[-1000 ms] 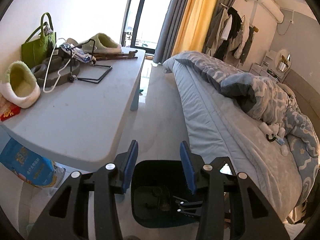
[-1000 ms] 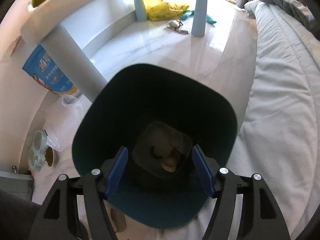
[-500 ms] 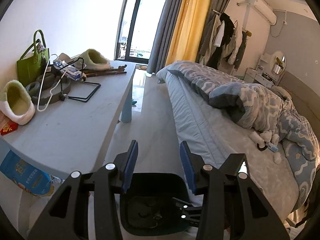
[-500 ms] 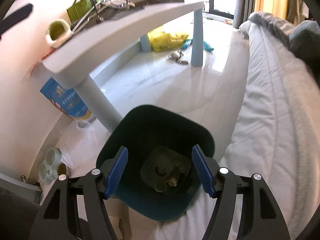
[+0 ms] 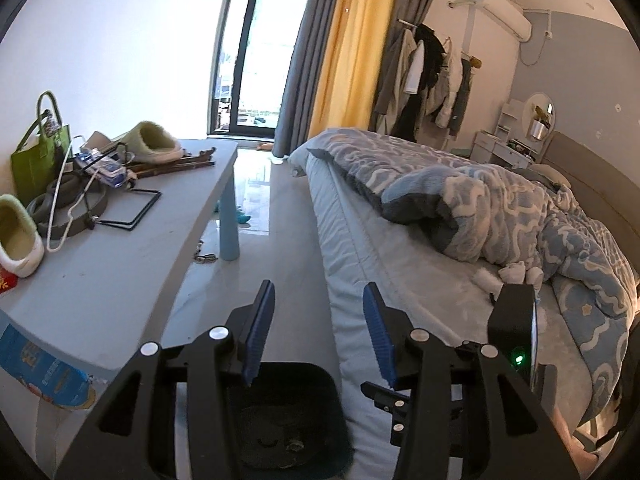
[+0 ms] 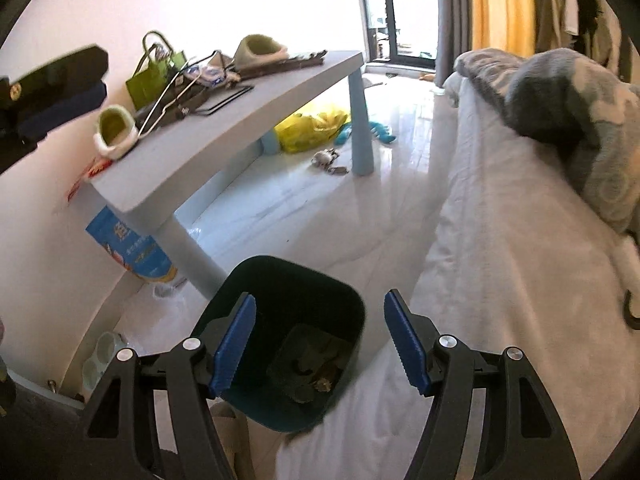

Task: Collect trash
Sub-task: 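Move both tools back from the bin toward the items on the bed, then grasp the clear bubble-wrap roll with the right tool while the left tool grasps the black clip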

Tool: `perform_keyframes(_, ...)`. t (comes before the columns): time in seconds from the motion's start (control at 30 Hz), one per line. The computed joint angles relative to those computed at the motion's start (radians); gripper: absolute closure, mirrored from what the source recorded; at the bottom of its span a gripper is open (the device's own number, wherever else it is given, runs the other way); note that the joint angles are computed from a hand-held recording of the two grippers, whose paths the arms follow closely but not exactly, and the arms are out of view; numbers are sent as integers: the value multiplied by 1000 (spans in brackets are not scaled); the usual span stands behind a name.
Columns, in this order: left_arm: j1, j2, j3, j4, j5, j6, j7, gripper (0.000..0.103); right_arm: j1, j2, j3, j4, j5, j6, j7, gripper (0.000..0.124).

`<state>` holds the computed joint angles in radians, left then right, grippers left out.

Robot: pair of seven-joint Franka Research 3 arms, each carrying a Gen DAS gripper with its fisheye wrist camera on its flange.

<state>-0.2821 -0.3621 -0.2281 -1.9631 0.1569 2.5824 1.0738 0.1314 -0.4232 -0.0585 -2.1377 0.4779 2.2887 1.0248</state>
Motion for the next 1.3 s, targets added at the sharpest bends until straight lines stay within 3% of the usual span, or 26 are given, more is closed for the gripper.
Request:
perform_keyframes(0.5, -33, 150, -76, 132, 92, -9, -75, 46, -86, -37, -76, -1, -3, -1, -44, 55)
perform_keyframes(1.3, -171, 463, -103, 450, 187, -87, -82, 35, -240, 37, -171, 67, -13, 1, -181, 40)
